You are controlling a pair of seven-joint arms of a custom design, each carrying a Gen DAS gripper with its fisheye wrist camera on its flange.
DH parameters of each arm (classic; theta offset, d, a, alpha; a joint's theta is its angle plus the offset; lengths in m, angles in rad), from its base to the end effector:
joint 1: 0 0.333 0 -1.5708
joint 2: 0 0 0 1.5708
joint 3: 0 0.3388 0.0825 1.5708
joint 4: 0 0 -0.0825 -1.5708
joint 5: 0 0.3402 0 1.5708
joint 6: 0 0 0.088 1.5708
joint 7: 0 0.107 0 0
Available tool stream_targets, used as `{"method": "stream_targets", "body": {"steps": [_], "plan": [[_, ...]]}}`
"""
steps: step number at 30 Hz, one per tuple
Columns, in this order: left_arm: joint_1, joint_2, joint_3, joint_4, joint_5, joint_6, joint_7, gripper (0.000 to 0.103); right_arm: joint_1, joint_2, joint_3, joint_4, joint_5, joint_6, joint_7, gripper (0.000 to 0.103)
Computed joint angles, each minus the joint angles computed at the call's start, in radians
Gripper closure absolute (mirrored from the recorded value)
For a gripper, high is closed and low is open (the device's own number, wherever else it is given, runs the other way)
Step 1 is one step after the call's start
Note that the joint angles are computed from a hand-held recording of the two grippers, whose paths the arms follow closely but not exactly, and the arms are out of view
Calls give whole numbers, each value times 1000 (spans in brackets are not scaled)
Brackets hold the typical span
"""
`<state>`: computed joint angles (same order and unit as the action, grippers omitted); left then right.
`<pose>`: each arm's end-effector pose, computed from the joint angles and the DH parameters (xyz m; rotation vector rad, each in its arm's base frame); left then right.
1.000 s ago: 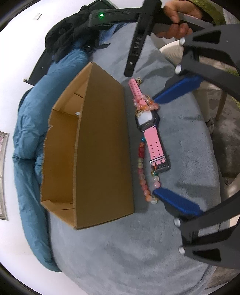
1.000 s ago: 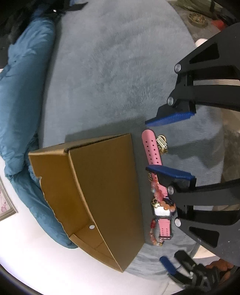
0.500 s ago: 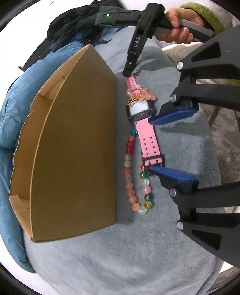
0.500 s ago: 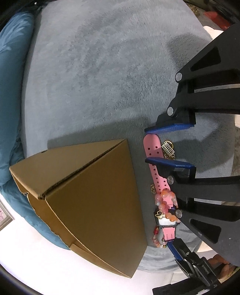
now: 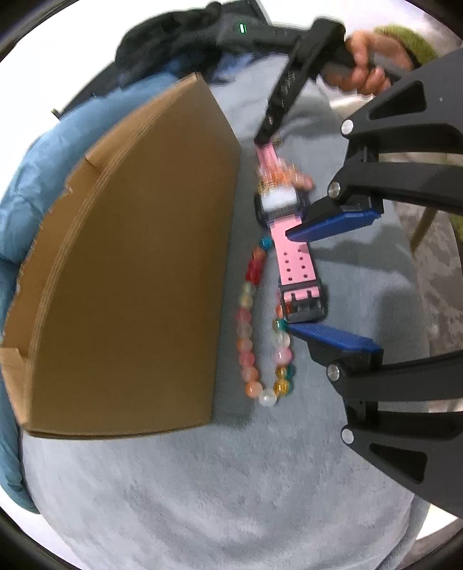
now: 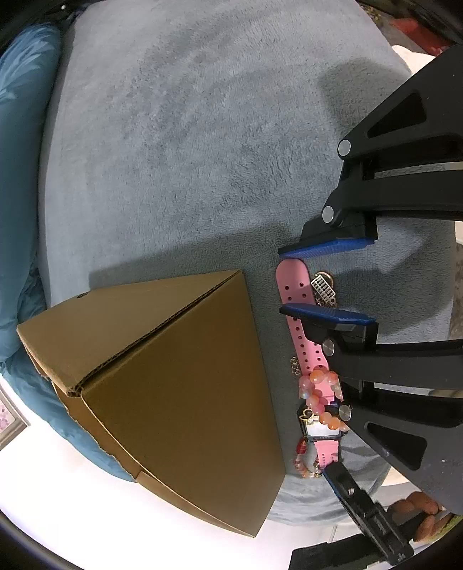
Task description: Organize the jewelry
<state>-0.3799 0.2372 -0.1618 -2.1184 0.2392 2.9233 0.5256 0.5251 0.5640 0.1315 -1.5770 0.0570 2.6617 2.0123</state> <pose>0.5001 -0.3114 0.4190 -2.3680 1.7450 -0.8640 0.5762 0.4166 0.4144 -1.9624 1.7181 -0.0311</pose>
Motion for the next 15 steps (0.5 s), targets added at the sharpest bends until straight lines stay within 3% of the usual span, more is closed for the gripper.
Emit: {"method": "stream_targets", "body": {"steps": [3,5,10,15], "plan": [[7,-9,-7,-22,-1,67,27,58,-4,-2,5,-9,6,11,-7,78],[11,3,-16,-6,-25,50,48,58,-10,-5,11,-19,13,23,-16,78],[-13,25,11,20,-24,20,23,83,-29,-26,24,-63,40,65,-41,87],[-41,29,43,38,30,8,-24,95,-24,-32,13,-79,35,75,-41,98]]}}
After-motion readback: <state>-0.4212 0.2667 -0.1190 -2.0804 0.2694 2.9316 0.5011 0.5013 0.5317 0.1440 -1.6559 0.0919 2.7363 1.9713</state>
